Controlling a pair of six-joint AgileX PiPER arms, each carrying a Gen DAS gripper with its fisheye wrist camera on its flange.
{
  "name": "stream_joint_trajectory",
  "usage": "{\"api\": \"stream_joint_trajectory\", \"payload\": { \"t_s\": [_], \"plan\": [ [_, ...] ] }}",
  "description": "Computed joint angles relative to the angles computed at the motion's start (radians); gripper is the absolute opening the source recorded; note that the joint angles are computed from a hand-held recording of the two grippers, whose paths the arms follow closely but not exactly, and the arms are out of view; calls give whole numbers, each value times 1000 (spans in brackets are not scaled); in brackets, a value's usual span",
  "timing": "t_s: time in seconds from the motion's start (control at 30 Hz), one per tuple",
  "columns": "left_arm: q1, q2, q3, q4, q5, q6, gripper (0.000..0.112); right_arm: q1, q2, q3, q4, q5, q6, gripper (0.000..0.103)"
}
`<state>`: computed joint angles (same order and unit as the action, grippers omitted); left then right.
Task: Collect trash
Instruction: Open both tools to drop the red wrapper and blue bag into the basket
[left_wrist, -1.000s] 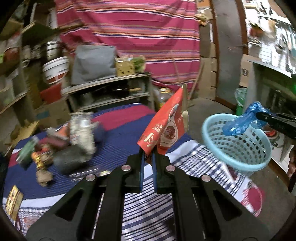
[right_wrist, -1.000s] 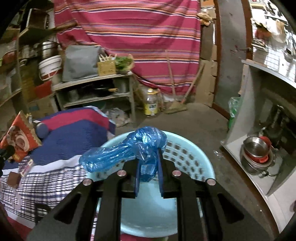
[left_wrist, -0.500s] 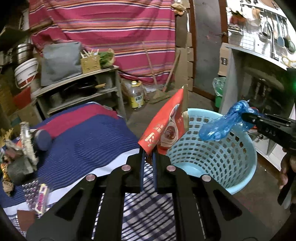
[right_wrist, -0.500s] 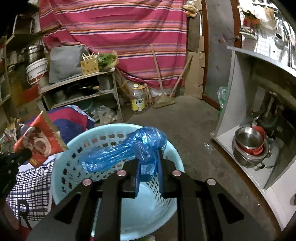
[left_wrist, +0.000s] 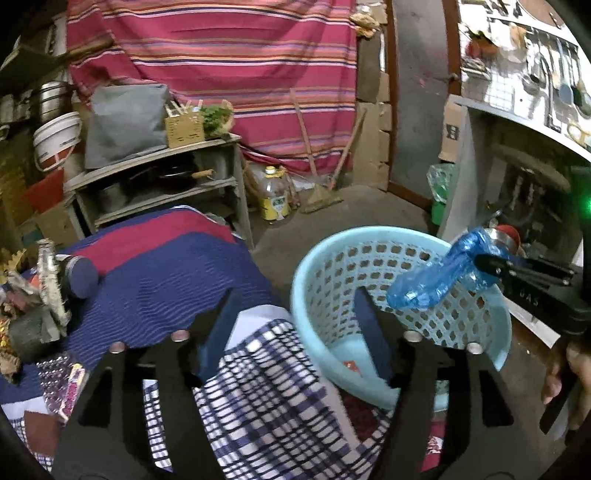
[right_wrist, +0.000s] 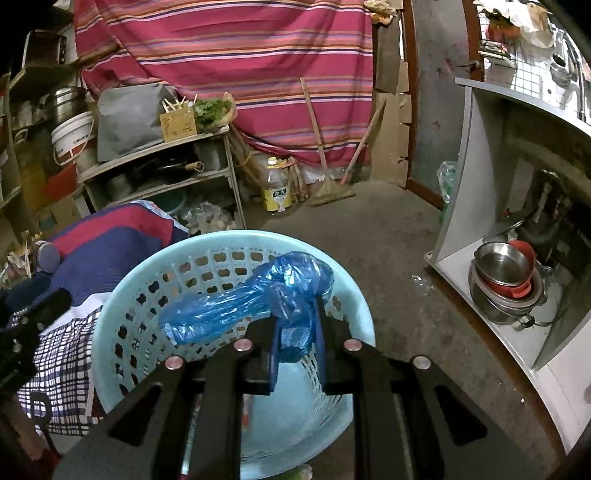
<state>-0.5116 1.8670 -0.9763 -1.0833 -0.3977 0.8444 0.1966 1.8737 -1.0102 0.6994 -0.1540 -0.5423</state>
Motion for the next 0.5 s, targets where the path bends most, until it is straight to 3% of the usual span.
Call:
{"api": "stream_joint_trajectory", "payload": {
  "t_s": [0.1, 0.23, 0.33, 0.37, 0.4, 0.47, 0.5],
  "plan": [
    [16, -27, 35, 7, -26, -34, 83, 18, 4, -5, 79, -6, -74, 16],
    [43, -57, 75, 53, -28, -93, 86, 33, 11, -11, 139, -12, -123, 17],
    [64, -78, 105, 84, -37, -124, 89, 52, 29, -33, 335, -13, -306, 19],
    [69, -85, 114, 88, -44, -129, 91, 57, 35, -40, 404, -16, -368, 30],
    [75, -93, 121, 91, -48, -132, 91, 59, 38, -43, 434, -17, -390, 53],
    [89, -113, 138, 107, -47, -150, 91, 67, 41, -41, 437, -31, -372, 68],
    [100, -125, 149, 118, -46, -161, 92, 70, 44, -44, 464, -34, -395, 68]
  ]
}}
